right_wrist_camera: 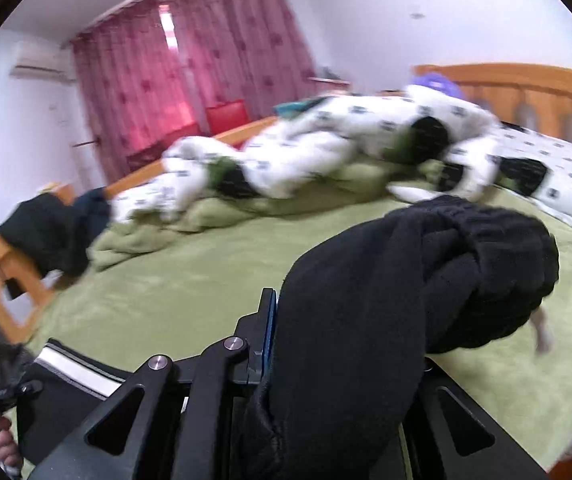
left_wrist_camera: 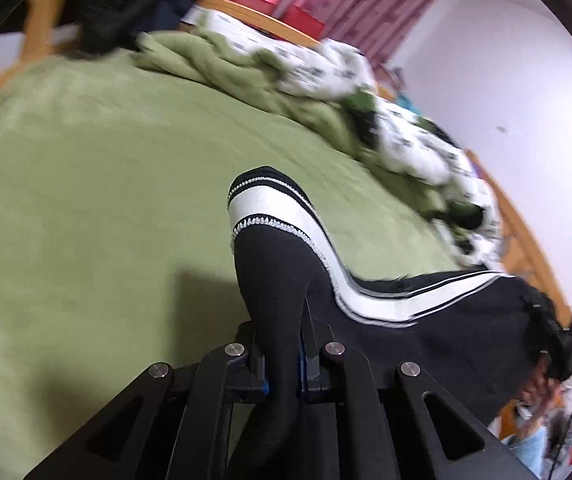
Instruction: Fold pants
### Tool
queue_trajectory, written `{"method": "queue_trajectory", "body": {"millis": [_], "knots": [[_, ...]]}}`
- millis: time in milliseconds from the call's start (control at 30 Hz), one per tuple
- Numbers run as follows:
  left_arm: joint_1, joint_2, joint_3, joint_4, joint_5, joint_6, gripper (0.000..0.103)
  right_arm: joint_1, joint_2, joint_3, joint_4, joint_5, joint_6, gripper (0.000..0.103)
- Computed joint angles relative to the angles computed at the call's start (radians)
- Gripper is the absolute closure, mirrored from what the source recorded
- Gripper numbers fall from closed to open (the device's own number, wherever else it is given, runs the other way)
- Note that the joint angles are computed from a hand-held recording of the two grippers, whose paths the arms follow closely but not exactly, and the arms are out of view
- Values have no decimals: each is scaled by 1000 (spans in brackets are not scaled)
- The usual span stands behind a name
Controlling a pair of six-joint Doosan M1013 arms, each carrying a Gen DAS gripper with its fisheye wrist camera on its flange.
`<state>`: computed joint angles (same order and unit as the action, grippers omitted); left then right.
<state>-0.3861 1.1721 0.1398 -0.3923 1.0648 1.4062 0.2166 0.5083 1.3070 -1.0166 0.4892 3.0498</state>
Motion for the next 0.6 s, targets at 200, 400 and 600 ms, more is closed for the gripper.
{"method": "queue_trajectory", "body": {"millis": [200, 400, 600], "knots": [[39, 5, 12, 227, 90, -48, 92, 24, 113, -91, 349, -56, -334, 88], [11, -72, 238, 483, 31, -149, 59, 17, 146, -63, 534, 26, -408, 72], [-7, -267, 603, 511, -204, -170, 45, 17, 5, 154, 693, -88, -602, 56]]}}
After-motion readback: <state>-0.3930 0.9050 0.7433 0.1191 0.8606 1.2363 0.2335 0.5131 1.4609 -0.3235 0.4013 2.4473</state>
